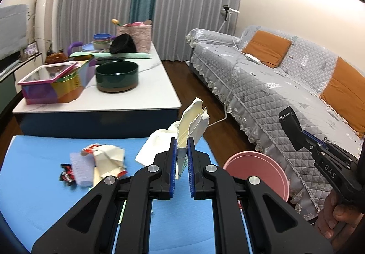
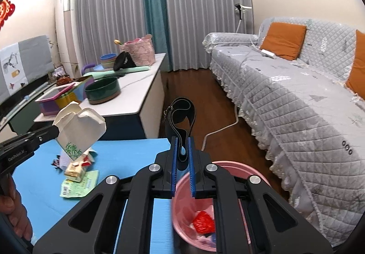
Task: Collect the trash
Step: 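Carry the black band and white paper over the pink bin with both tools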
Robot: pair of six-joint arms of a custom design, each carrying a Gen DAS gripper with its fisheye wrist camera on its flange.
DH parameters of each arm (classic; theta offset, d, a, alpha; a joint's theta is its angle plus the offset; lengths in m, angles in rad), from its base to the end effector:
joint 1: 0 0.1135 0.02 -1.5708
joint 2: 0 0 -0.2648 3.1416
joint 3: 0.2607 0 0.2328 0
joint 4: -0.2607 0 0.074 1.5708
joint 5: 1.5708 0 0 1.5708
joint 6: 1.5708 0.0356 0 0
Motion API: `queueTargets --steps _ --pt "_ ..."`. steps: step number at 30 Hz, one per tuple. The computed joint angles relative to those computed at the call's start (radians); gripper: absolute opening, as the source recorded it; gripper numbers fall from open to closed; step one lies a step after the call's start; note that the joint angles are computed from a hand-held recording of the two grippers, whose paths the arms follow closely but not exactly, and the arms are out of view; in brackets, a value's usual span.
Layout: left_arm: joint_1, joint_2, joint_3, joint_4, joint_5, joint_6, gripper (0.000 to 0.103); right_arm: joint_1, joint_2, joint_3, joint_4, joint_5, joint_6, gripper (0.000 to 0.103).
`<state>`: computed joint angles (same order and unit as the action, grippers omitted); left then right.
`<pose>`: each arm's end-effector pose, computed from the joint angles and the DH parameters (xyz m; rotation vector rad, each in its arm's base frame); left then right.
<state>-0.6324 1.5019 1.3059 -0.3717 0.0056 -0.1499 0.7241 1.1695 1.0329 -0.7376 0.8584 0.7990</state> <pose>0.2632 -0.1931 0.3338 0.5227 2.1106 -0.4602 0.1751 0.1189 0.3115 0.4217 2.0576 -0.1672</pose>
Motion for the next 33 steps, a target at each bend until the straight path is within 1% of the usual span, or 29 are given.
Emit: queueTargets --steps 7,18,23,33 --pt "-0.07 0.074 0.065 0.002 -0.016 -0.021 0.009 -0.042 -0.048 -0.019 -0.036 -0.01 0.017 0.009" --pt "-0.154 0.189 0.166 -0.004 -0.025 -0.038 0.009 -0.157 -0.145 -0.084 -0.045 -0.065 0.008 0.009" --pt "-0.185 0.228 0.185 0.01 -0.017 -0.045 0.009 -0.239 -0.198 -0.136 -0.031 -0.121 -0.011 0.009" --pt "-0.244 0.318 0.217 0.03 0.0 -0.058 0.009 -0.323 -0.243 -0.199 -0.03 -0.179 -0.029 0.009"
